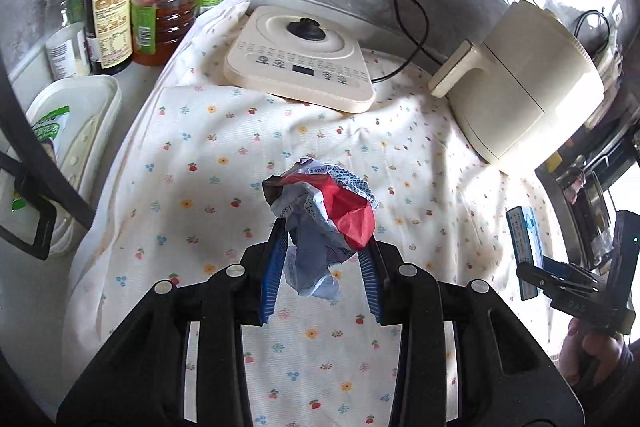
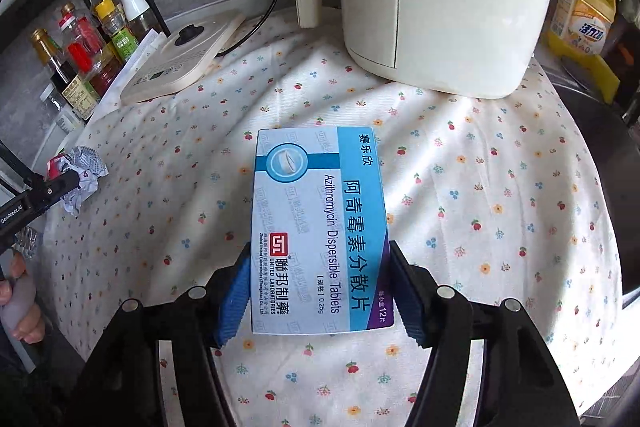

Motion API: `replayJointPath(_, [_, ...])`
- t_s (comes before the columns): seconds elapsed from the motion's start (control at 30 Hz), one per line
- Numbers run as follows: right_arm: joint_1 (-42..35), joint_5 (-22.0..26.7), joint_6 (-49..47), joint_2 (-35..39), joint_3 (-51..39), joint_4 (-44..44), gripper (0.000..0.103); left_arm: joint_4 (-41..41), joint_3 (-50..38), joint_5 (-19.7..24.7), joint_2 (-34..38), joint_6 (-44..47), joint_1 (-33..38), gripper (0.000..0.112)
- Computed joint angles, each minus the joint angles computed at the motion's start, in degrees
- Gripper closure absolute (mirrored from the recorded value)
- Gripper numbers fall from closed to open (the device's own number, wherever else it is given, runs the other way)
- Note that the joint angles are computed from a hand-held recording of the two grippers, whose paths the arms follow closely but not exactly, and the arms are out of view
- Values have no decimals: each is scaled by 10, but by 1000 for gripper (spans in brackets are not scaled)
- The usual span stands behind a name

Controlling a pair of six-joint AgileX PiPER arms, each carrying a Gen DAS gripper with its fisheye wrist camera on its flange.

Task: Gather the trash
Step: 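Carry the wrapper and medicine box with both tools over the bucket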

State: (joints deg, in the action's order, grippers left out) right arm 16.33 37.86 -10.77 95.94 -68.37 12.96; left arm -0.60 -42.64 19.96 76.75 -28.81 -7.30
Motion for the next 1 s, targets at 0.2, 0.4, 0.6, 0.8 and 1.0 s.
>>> replayJointPath(0.2, [-105,-15,11,-114,115,3,40,-54,-75,-4,84,72,-85,77])
replayJointPath(0.4, [-291,17,-76,-215,183,46,40,-57,-181,4,176,70,-196,77])
replayJointPath(0.6, [-561,92,-304,-263,224,168,40,15,-310,40,260,-8,-319,77])
replayJointPath(0.8, [-851,206,-547,-230,215,235,40,112,-422,91,330,-148,-451,77])
replayJointPath(1.0, [-1058,262,-708,-130,178,224,40,160,-540,151,414,-241,-575,77])
